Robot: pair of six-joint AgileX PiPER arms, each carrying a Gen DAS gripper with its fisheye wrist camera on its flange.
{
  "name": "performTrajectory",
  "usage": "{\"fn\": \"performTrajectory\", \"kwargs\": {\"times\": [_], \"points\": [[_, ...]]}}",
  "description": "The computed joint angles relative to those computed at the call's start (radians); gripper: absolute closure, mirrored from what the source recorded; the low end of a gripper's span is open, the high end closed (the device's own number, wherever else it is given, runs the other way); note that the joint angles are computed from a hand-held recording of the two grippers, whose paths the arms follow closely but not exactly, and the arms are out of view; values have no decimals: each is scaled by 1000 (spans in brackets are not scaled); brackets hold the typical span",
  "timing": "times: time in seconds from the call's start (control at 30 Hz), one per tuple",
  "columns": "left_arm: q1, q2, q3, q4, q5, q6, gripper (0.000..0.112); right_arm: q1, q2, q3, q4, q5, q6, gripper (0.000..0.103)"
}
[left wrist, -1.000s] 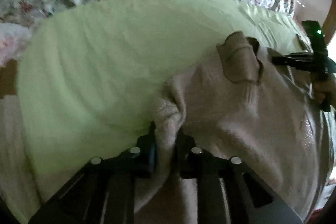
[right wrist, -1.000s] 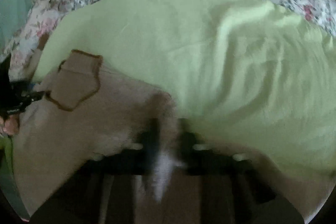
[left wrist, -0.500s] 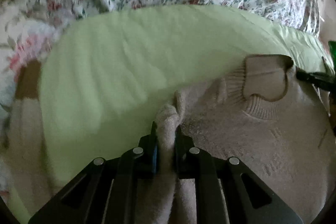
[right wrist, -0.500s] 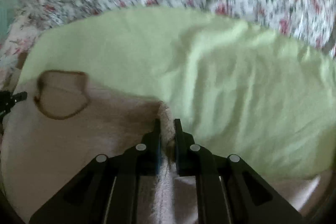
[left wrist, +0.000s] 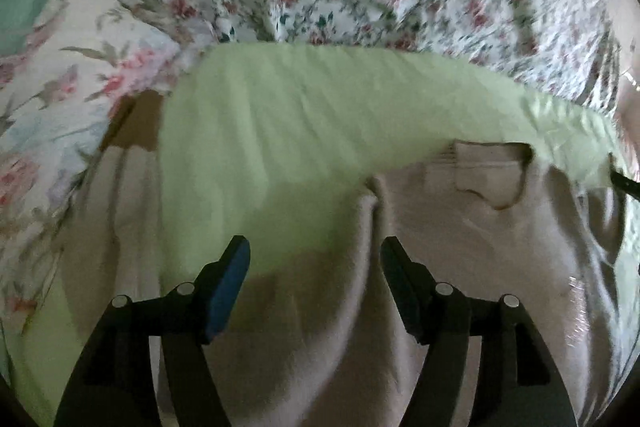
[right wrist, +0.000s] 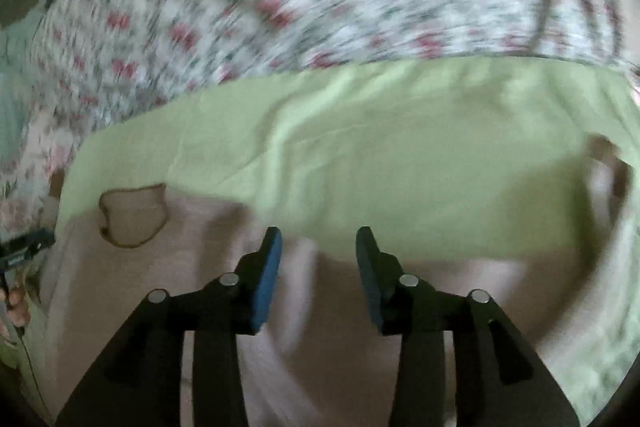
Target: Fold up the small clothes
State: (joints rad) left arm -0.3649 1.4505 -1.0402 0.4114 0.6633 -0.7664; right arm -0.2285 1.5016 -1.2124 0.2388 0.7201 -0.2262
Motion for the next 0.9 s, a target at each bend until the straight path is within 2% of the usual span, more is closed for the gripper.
{"fn": "performTrajectory", "kwargs": {"times": [0.07,0.17,0.23,0.37,0.57,0.77,0.8,0.83,0.87,0.9], "points": [[-76,-69,43,39,28,-96,44,-98,-64,31,19,14,-29,54],[-222,-135,89,95,58,-257,39,-331,-115,51,105,46,-121,54],[-328,-159,111,132,84,-362,38,-466,-86,18,162,85,-168,54],[-491,-109,110,166,90,-547,38,-588,11,-59,234,101,-181,54],[-604,28,69,159,42,-679,38,-620,137,-154,319,68,-190,54],[-625,91,78,115,-17,-718,37,-589,280,-276,259,52,-53,54],[-629,93,86,114,-21,-729,37,-590,290,-283,262,57,-57,58],[-637,92,95,118,-21,-747,37,-591,293,-285,277,68,-76,74],[-636,82,106,115,-22,-750,37,-586,284,-277,283,71,-95,85],[-642,73,118,118,-26,-766,37,-582,266,-259,291,65,-116,89]]}}
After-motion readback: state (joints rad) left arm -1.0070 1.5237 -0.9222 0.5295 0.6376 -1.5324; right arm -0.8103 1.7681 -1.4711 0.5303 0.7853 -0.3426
